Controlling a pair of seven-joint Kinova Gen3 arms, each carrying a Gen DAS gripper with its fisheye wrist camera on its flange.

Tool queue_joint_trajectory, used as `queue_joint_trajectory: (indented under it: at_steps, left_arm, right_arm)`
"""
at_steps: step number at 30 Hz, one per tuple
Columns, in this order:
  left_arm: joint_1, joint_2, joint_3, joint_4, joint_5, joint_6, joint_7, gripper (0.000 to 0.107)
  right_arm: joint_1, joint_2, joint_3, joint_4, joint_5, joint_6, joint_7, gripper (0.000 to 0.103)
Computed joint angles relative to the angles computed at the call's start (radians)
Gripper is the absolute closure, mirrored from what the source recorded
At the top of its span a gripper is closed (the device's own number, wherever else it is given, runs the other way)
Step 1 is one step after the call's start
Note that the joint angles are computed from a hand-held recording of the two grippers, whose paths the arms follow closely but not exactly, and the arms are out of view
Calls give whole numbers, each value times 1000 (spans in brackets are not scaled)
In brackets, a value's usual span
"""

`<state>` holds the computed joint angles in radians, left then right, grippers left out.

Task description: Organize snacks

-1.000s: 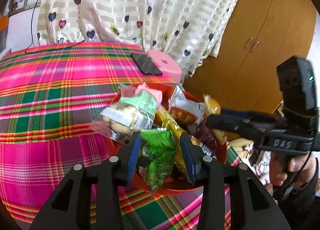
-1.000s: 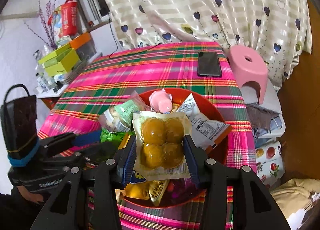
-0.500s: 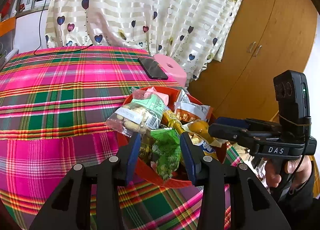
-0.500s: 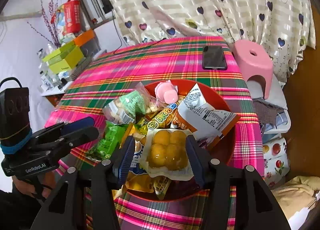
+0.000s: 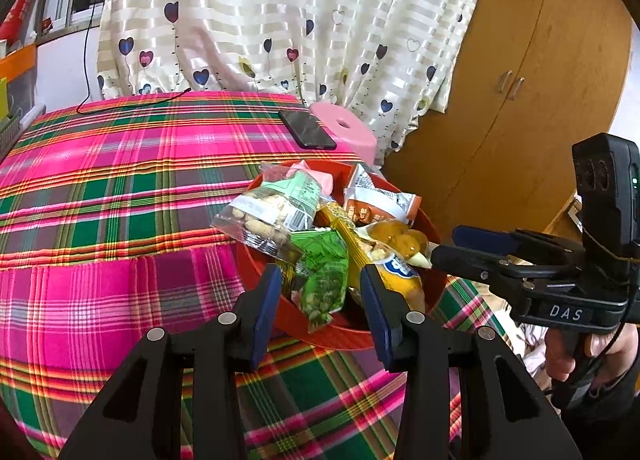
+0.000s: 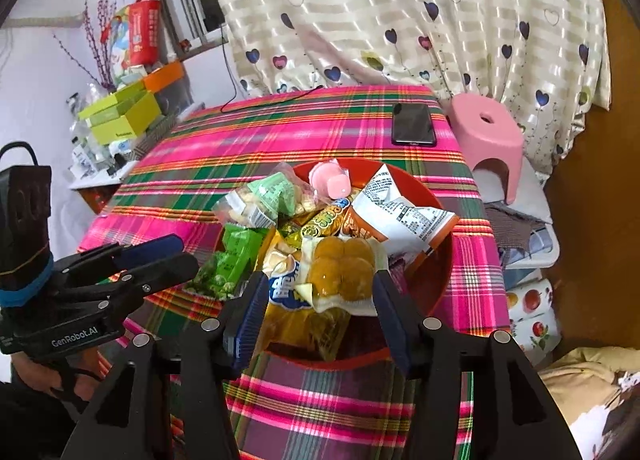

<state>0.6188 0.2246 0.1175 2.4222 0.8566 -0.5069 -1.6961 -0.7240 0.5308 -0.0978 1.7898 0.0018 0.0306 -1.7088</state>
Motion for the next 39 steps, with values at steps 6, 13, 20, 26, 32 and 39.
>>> queue_joint_trajectory:
  at_steps: [6, 13, 20, 26, 32, 39]
  left_arm:
    - [50, -3, 0, -22, 129, -10, -118, 65]
    - [73, -4, 30, -36, 237, -23, -205, 65]
    - [101, 3, 67, -54, 381, -67, -318, 65]
    - [105, 10, 91, -64, 445, -85, -362, 65]
    - [110, 23, 114, -90, 550, -112, -455, 65]
    - [99, 40, 127, -109, 588, -115, -493, 65]
  right_arm:
    - [-99, -23, 106, 46, -16, -29, -20, 49]
    - [-146, -38, 149, 89, -41, -60, -17, 48]
    - [-164, -45, 164, 106, -62, -68, -3, 48]
    - [-206, -52, 198, 137, -86, -91, 4, 47]
    - [-253, -58, 236, 159, -122, -100, 22, 45]
    - [-255, -53, 242, 153, -139, -87, 34, 43]
